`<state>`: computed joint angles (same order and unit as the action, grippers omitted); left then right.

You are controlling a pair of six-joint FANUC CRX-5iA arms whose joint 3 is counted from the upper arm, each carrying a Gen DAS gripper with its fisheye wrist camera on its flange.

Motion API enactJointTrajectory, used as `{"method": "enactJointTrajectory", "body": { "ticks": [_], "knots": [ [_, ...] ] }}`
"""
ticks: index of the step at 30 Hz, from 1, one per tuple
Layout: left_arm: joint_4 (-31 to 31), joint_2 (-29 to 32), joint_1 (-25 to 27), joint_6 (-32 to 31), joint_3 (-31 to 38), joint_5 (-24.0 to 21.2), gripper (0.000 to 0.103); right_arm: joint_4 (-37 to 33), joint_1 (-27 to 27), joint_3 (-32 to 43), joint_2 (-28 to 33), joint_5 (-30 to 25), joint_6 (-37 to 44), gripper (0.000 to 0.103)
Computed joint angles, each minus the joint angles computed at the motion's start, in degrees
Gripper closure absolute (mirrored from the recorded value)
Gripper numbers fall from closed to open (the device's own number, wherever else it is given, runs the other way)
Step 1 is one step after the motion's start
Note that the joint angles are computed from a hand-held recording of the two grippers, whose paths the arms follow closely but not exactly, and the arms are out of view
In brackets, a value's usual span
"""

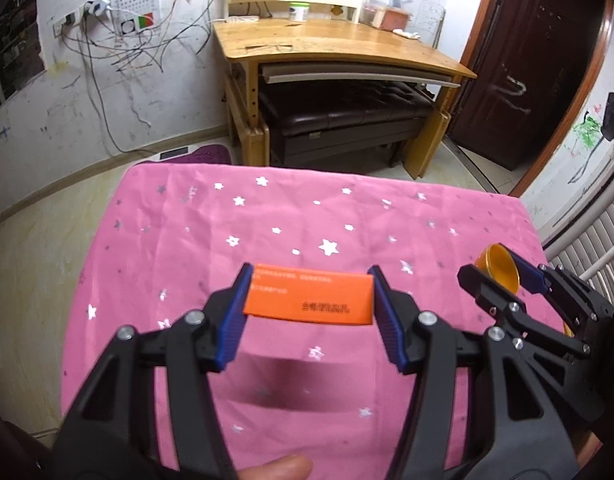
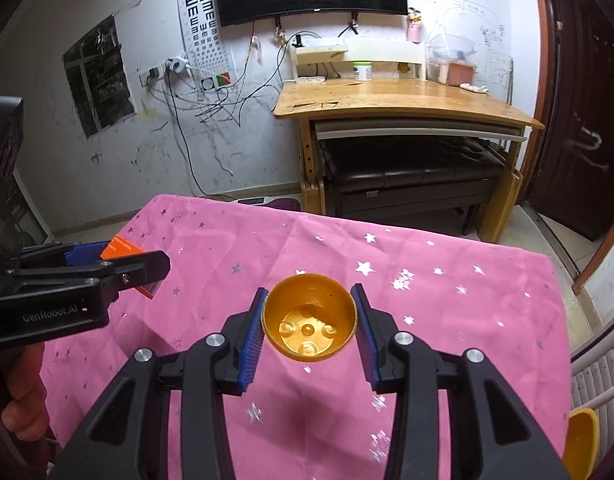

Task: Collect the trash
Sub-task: 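Carry the orange box and orange cup to the yellow bin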

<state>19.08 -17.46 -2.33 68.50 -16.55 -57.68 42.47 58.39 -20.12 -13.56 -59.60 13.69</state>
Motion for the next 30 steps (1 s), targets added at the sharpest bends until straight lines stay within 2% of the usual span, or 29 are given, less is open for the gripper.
{"method": "enactJointTrajectory", "body": {
  "ticks": [7, 17, 25, 30],
  "knots": [
    [-1.37, -1.65, -3.73, 2.02, -0.02, -0.26, 0.048, 2.87, 3.1, -4.35, -6.0, -3.99, -5.33, 0.067],
    [-5.99, -1.9, -12.16, 7.54, 1.24, -0.16, 0.048, 5.55, 8.6, -10.58, -14.95, -12.23, -12.59, 0.067],
    [-8.7, -0.4, -20.1, 11.14, 3.07, 0.04, 0.048, 7.32, 16.12, -15.74, -23.55, -23.29, -19.91, 0.067],
    [-10.45, 1.11, -24.48, 13.12, 4.42, 0.2, 0.048, 9.21, 25.75, -19.73, -30.48, -34.16, -27.66, 0.067]
  ]
}}
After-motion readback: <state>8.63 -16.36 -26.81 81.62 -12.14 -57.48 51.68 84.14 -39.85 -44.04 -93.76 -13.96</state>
